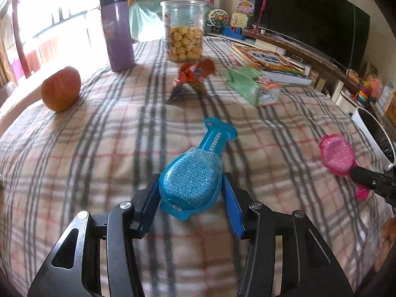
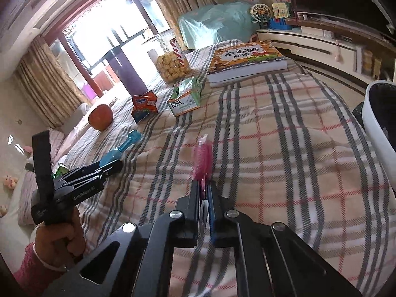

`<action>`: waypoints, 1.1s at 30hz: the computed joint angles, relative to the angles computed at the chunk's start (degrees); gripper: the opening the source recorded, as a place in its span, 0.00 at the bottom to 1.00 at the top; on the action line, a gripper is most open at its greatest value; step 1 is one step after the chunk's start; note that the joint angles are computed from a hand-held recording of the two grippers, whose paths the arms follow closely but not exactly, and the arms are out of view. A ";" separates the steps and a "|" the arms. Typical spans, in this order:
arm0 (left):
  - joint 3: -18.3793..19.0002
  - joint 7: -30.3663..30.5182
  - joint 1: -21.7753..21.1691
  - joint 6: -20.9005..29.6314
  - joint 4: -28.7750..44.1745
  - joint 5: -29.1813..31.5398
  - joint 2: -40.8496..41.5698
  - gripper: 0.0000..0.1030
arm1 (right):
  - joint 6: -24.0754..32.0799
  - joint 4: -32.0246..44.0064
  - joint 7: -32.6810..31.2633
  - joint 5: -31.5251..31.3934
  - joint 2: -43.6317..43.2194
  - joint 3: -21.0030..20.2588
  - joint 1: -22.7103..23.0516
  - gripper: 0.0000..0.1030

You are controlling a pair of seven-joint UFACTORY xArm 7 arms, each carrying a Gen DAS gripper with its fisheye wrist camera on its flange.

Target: Collect trash

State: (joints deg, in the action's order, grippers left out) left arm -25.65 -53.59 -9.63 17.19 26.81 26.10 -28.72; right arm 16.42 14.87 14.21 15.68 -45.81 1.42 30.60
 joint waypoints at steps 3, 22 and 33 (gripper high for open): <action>-0.47 -0.97 -2.36 0.08 -0.22 -1.70 -0.61 0.47 | 0.47 -0.96 -1.02 0.29 -1.28 -1.30 0.54 0.06; -2.20 -3.62 -7.35 0.54 0.19 -4.39 -0.83 0.47 | -2.49 1.90 -2.19 -2.09 6.20 1.05 -1.76 0.26; -7.02 -6.40 -7.07 -1.81 8.76 0.48 7.39 0.47 | 8.40 -4.64 -1.69 -3.38 -15.35 -1.38 -7.63 0.23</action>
State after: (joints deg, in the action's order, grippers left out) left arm -32.67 -59.99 -16.70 15.38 35.58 26.58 -21.33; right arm 24.82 10.22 12.51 12.30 -61.16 0.04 22.98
